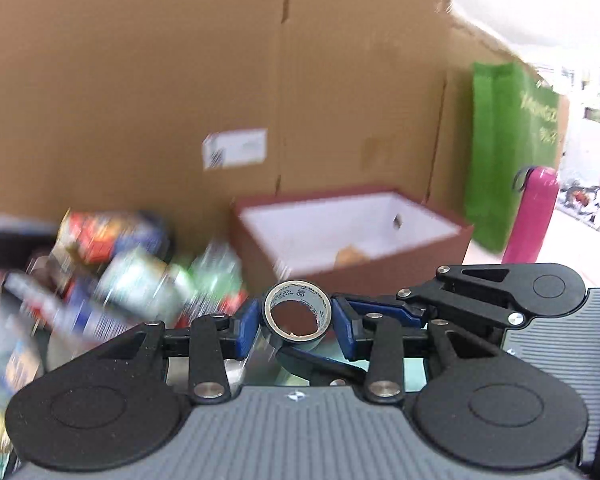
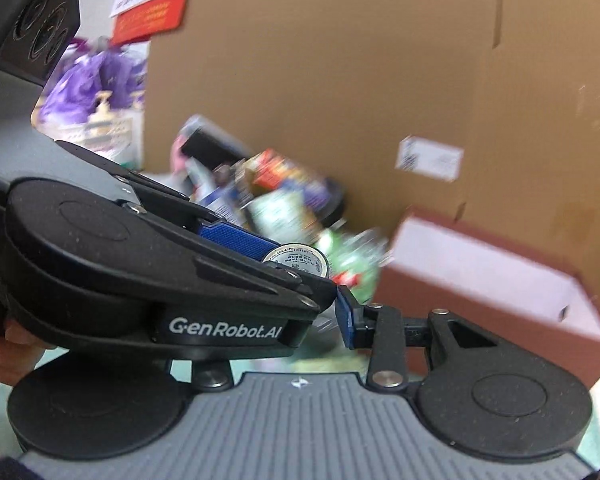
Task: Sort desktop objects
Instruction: 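Lift the tape roll with the left tool and carry it over the shoebox, then open the left tool to drop the tape roll into the shoebox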
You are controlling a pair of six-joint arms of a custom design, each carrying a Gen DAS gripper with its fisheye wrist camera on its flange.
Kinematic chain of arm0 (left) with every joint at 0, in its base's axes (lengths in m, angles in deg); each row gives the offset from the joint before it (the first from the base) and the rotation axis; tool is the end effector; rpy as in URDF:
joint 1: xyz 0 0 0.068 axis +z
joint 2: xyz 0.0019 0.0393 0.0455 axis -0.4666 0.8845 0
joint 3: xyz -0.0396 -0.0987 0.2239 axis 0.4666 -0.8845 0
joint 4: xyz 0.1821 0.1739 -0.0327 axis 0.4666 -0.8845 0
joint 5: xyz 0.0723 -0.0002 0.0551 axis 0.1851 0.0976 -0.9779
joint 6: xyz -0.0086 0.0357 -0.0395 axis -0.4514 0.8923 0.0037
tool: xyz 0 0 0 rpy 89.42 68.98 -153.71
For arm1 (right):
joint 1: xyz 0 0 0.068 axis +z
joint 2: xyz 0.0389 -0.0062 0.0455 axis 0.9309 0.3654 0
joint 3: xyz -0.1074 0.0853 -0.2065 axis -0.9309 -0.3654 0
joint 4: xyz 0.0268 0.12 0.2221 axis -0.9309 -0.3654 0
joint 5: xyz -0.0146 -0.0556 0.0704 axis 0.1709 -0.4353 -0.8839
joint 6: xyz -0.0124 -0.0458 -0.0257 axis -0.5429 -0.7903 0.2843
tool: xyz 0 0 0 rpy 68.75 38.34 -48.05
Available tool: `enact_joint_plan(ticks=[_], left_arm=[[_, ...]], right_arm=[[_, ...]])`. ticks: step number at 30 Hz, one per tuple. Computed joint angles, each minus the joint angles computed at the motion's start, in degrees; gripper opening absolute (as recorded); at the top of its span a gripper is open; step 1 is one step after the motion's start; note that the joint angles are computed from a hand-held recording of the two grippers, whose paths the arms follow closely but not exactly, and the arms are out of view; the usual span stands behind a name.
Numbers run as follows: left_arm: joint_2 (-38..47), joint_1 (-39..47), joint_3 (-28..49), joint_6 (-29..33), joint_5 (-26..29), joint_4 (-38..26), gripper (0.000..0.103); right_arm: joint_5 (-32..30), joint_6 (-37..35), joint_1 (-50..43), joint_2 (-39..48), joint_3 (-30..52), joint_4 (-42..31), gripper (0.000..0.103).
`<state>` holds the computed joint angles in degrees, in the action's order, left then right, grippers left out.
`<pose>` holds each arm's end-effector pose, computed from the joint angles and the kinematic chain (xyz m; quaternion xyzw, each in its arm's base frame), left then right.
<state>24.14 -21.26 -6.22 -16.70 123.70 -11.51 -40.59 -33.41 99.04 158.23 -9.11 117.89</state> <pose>0.3199 0.0164 0.1490 0.2199 0.8099 -0.1576 0.5205 0.2648 0.1472 0.1149 -0.2052 0.7985 0.0317 0.5650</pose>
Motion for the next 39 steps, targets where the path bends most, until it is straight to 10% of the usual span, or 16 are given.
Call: enact_joint_plan(ticks=[10,25,37,39], left_arm=[[12.84,-11.31,23.02,-7.46,-4.5,-8.24,0.042],[39.71,-16.27,61.21,-11.95,-10.69,-33.71,0.042],[45.81,-16.1,70.6,-13.29,-12.11,-37.19,0.044],[46.14,-15.76,71.31,-13.28,-10.62,-37.87,0.051]], right_arm=[[-8.76,-3.13,-16.03,0.35,14.07,-13.43,0.038],[-20.65,-2.99,-26.86,26.53,48.82,-37.56,0.039],[-20.71,-0.61,-26.49,33.24,57.67,-41.56,0.039],[-21.84,-0.03,-26.97,33.0,58.24,-43.02,0.058]])
